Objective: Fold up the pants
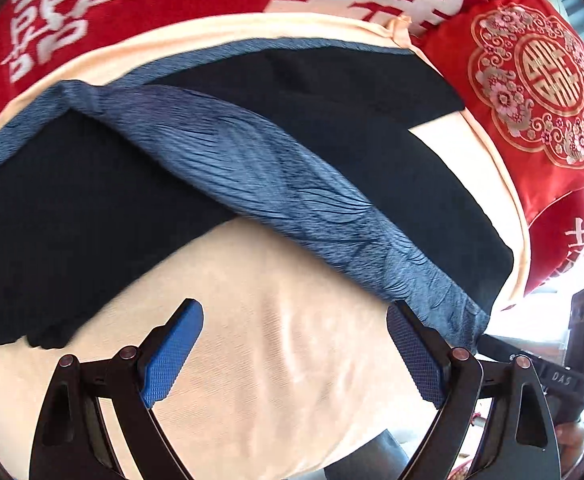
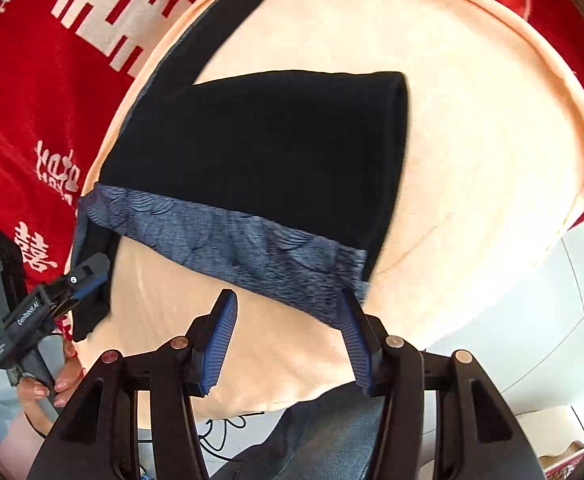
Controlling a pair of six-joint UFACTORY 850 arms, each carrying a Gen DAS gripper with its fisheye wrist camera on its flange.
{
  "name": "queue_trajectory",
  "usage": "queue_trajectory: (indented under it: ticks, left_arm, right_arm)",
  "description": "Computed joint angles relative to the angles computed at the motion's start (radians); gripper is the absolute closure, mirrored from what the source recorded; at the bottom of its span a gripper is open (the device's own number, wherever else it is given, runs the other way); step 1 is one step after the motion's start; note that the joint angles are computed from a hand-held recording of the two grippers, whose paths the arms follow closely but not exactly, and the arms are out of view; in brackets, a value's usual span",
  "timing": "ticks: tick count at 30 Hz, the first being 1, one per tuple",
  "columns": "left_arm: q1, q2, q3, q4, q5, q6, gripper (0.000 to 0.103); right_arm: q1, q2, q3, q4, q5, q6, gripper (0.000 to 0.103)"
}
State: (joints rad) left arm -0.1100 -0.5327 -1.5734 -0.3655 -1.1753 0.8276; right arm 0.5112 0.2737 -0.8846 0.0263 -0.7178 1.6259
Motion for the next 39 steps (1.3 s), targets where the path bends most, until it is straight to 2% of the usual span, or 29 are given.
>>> queue_trajectory:
  ticks: [3,5,7,11,13,14,15,18,20,21,24,29,33,34,35,36,39]
  left_arm:
    - [-0.035,0.000,0.020,0.035,0.013,-0.034,0.009]
    - [-0.042,0.007,0.036,0.041,0.014,-0.045,0.009]
    - [-0.054,0.011,0.046,0.045,0.011,-0.074,0.009]
    - [-0.079,0.017,0.054,0.033,0.011,-0.121,0.009]
    - [-0.072,0.012,0.044,-0.006,-0.014,-0.152,0.009]
    - [-0.071,0.005,0.038,-0.020,-0.030,-0.175,0.009]
    - [-0.074,0.003,0.035,-0.022,-0.033,-0.198,0.009]
    - [-0.082,0.001,0.032,-0.031,-0.026,-0.231,0.010]
    - [-0.092,-0.010,0.018,-0.055,-0.040,-0.239,0.034]
    - [-0.095,-0.020,0.003,-0.064,-0.063,-0.243,0.052]
    - [-0.101,-0.041,-0.046,-0.106,-0.100,-0.276,0.054]
    - [-0.125,-0.067,-0.175,-0.170,-0.084,-0.314,0.054]
    - [-0.160,-0.134,-0.332,-0.142,-0.007,-0.353,0.054]
    - [-0.169,-0.153,-0.373,-0.109,0.009,-0.370,0.049]
    - [-0.180,-0.176,-0.418,-0.065,0.022,-0.390,0.042]
    - [-0.186,-0.185,-0.440,-0.036,0.045,-0.398,0.028]
    - [-0.190,-0.181,-0.443,0.032,0.128,-0.392,0.025]
  right_arm:
    - [-0.015,0.039,0.045,0.037,0.019,-0.030,0.047]
    - [-0.036,0.075,0.092,0.107,0.076,-0.099,0.047]
    - [-0.065,0.098,0.124,0.193,0.144,-0.220,0.047]
    - [-0.130,0.064,0.126,0.425,0.240,-0.544,0.048]
    - [-0.170,0.048,0.130,0.586,0.236,-0.730,0.056]
    - [-0.190,0.037,0.130,0.655,0.216,-0.809,0.073]
    - [-0.210,0.025,0.130,0.728,0.193,-0.880,0.097]
    - [-0.265,0.018,0.124,0.870,0.176,-1.036,0.100]
    - [-0.308,0.007,0.091,0.927,0.156,-1.141,0.100]
    - [-0.332,-0.002,0.068,0.950,0.144,-1.191,0.100]
    - [-0.417,-0.049,-0.026,0.957,0.088,-1.308,0.100]
    - [-0.576,-0.180,-0.227,0.948,0.001,-1.488,0.100]
    - [-0.667,-0.354,-0.439,0.805,-0.058,-1.499,0.100]
    - [-0.680,-0.410,-0.502,0.752,-0.069,-1.481,0.100]
    - [-0.692,-0.424,-0.523,0.712,-0.090,-1.469,0.098]
    - [-0.697,-0.466,-0.570,0.664,-0.105,-1.455,0.096]
    - [-0.697,-0.572,-0.695,0.520,-0.157,-1.403,0.096]
